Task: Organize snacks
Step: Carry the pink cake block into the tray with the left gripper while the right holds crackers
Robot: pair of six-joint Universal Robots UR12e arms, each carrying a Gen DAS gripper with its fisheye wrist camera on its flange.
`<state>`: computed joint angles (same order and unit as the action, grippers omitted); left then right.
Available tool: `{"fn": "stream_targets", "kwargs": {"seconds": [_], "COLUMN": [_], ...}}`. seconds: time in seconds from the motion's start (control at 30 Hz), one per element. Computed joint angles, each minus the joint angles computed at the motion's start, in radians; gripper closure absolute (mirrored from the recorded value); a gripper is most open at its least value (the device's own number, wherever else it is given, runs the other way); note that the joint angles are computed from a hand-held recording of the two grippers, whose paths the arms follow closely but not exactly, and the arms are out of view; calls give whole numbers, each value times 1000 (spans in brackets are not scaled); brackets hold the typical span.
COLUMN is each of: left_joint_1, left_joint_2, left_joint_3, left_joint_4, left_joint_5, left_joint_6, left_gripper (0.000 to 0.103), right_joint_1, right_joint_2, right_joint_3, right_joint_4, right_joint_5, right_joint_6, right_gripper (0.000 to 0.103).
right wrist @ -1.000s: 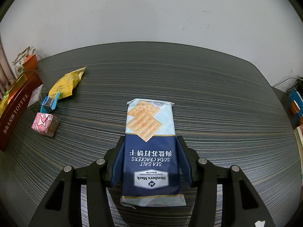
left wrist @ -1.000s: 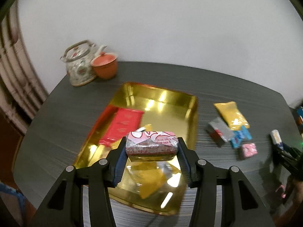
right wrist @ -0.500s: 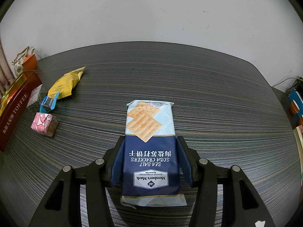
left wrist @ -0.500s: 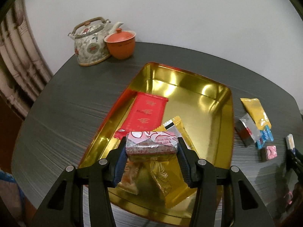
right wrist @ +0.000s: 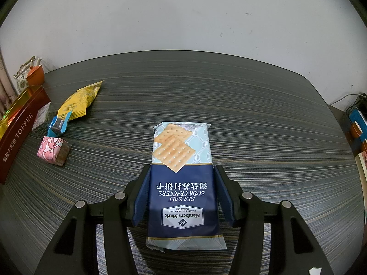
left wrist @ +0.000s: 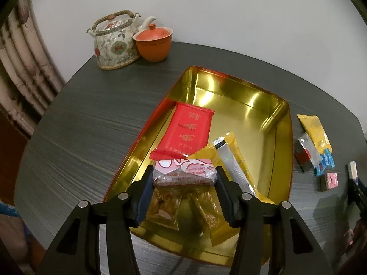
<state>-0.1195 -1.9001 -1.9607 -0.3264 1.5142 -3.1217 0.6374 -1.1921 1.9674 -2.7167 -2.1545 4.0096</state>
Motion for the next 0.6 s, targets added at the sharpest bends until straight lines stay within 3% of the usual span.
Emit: {"fn": "stream_targets", "kwargs": {"seconds": [0.6], "left_joint_1": [23], "left_joint_2": [59], "left_joint_3": [-70], "left_joint_4": [71], "left_joint_5": [-52], "left_joint_6": [81], "left_gripper": [41], "right_joint_1": [-1], "right_joint_2": [-1], "right_joint_3": [1], "right_joint_4": [2], "right_joint_5": [0], "right_joint_6": [-2], "right_gripper": [52]}}
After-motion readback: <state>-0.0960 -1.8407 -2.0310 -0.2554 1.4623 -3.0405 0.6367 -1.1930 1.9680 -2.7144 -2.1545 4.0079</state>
